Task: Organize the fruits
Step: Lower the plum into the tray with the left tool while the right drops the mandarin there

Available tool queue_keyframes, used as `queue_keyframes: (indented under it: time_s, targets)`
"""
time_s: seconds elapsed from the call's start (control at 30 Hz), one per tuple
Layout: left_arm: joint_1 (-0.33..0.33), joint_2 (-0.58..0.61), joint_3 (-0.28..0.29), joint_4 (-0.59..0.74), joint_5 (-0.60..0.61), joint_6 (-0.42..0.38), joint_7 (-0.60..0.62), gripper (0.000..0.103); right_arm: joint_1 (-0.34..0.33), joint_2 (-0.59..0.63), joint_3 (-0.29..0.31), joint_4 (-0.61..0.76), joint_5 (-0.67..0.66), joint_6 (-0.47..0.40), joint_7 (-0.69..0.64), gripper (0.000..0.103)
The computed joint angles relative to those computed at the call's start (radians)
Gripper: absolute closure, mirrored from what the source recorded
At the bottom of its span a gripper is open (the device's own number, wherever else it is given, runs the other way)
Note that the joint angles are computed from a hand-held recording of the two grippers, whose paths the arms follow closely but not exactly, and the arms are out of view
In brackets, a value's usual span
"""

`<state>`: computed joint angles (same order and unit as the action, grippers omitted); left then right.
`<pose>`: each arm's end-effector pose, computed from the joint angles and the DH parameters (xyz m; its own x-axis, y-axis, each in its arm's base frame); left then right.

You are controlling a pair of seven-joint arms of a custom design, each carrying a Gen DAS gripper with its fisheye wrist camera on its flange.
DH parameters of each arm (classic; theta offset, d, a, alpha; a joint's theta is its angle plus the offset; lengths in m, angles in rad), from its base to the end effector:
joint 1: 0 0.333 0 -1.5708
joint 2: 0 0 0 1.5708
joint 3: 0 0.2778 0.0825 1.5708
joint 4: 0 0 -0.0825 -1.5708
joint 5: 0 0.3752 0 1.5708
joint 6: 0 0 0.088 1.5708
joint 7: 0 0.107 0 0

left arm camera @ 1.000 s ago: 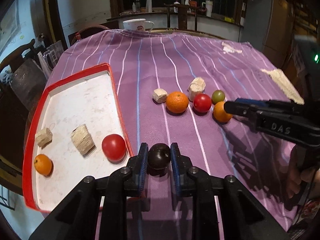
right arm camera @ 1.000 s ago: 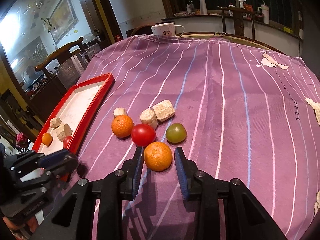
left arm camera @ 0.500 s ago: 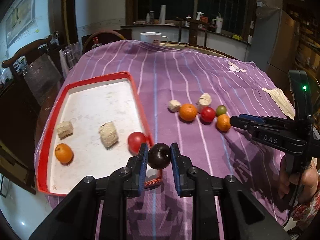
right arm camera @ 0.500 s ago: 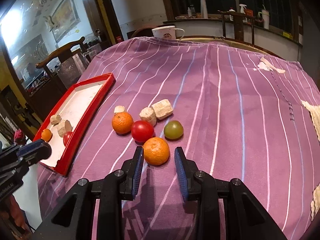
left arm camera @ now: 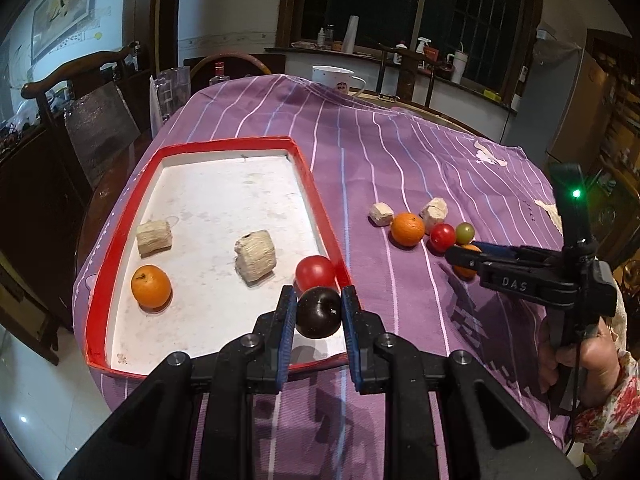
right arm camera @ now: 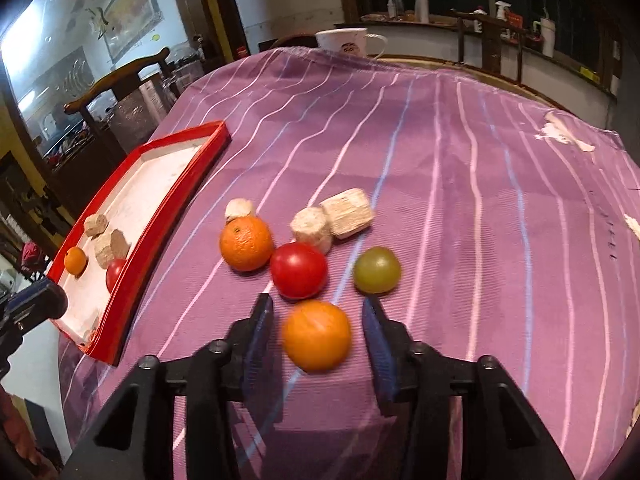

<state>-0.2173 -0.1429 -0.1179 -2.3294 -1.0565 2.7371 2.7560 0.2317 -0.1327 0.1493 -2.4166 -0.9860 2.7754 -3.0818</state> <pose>0.4979 -0.1384 0.4092 -0.6356 -0.7626 0.1206 -0.5931 0.3822 -0.7086 0.4488 0.2192 0.3671 -0.3170 -0.9317 -0.1774 -0.6897 0.3549 -0.6311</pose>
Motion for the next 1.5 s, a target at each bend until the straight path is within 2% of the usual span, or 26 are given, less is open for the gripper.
queue_keyframes:
  time_s: [0.23, 0.33, 0.47, 0.57, 0.67, 0.97, 1.07, 1.17, 1.27, 1.3, 1.33, 1.5]
  targets:
    - [0.024, 0.036, 0.002, 0.034, 0.025, 0.008, -0.035, 0.081, 0.026, -0.013, 0.015, 0.025, 0.016, -0.059, -0.035, 0.068]
    - [0.042, 0.066, -0.007, 0.071, 0.088, 0.033, -0.094, 0.081, 0.027, -0.009, 0.015, 0.055, 0.011, -0.015, -0.054, 0.068]
    - [0.070, 0.136, -0.021, 0.163, 0.243, 0.055, -0.233, 0.081, 0.036, 0.073, 0.003, 0.156, 0.032, 0.083, -0.123, 0.068]
    - [0.102, 0.226, -0.029, 0.285, 0.351, 0.004, -0.365, 0.081, 0.062, 0.175, -0.020, 0.260, 0.048, 0.152, -0.172, 0.068]
    - [0.142, 0.315, -0.041, 0.409, 0.407, -0.093, -0.464, 0.081, 0.100, 0.274, -0.045, 0.366, 0.079, 0.174, -0.234, 0.068]
    - [0.184, 0.526, -0.068, 0.644, 0.646, -0.190, -0.741, 0.081, 0.180, 0.488, -0.094, 0.607, 0.249, 0.088, -0.455, 0.067]
    - [0.203, 0.555, -0.090, 0.676, 0.662, -0.207, -0.764, 0.081, 0.230, 0.506, -0.149, 0.635, 0.241, 0.075, -0.455, 0.065]
    - [0.219, 0.562, -0.112, 0.683, 0.655, -0.210, -0.762, 0.078, 0.240, 0.513, -0.160, 0.643, 0.308, 0.070, -0.519, 0.063]
    - [0.231, 0.559, -0.129, 0.683, 0.631, -0.218, -0.746, 0.056, 0.270, 0.502, -0.202, 0.626, 0.320, 0.095, -0.520, 0.050]
    - [0.235, 0.548, -0.135, 0.670, 0.619, -0.205, -0.735, 0.050, 0.275, 0.498, -0.210, 0.619, 0.326, 0.106, -0.519, 0.040]
    - [0.235, 0.542, -0.136, 0.664, 0.614, -0.200, -0.732, 0.049, 0.282, 0.488, -0.222, 0.605, 0.323, 0.122, -0.507, 0.036]
    - [0.243, 0.458, -0.143, 0.574, 0.560, -0.142, -0.697, 0.049, 0.310, 0.411, -0.258, 0.526, 0.275, 0.146, -0.426, 0.035]
